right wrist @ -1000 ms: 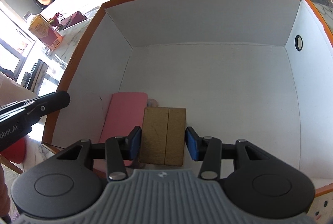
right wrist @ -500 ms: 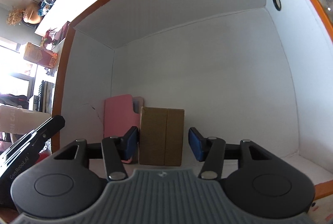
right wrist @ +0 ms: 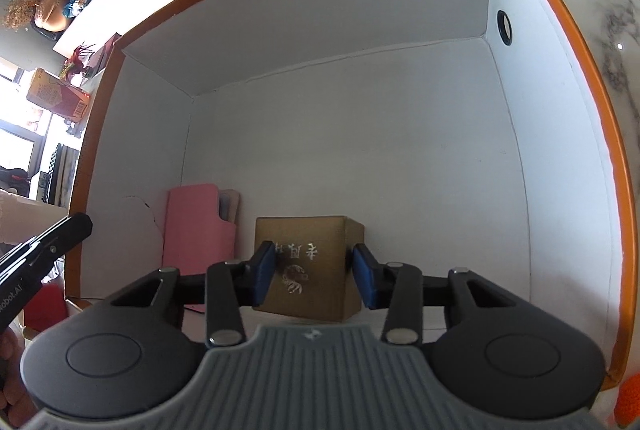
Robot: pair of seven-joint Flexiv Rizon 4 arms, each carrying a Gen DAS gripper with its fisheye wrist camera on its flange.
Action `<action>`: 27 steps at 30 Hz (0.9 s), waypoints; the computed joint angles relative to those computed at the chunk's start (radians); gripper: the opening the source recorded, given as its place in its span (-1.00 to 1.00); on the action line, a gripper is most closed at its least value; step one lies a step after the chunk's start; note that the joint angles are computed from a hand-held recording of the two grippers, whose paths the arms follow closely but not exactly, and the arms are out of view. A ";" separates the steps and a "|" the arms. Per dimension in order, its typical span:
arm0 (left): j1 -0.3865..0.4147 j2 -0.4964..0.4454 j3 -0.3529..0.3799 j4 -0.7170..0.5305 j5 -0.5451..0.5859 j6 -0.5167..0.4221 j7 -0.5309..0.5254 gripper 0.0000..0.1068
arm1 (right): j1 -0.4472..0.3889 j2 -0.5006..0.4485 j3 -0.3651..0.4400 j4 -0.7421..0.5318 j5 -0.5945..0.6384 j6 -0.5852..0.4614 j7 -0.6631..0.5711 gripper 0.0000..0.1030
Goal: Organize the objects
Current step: 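Push the brown box with the right tool against the box wall beside the pink case, then move the left tool to the picture book while the right tool approaches the black box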
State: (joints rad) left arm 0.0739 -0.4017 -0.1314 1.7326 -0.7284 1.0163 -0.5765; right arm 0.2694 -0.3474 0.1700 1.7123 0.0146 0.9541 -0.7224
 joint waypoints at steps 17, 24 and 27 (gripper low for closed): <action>-0.006 0.024 0.009 0.030 -0.009 0.006 -0.005 -0.88 | -0.002 -0.030 0.031 -0.069 0.114 -0.031 -0.153 -0.18; -0.005 0.101 -0.028 0.144 -0.234 0.155 0.125 -0.66 | 0.100 0.052 -0.060 0.098 -0.198 0.147 0.015 -0.13; -0.018 0.146 -0.014 0.186 -0.305 0.150 0.173 -0.58 | 0.129 0.107 -0.100 0.187 -0.371 0.227 0.135 -0.03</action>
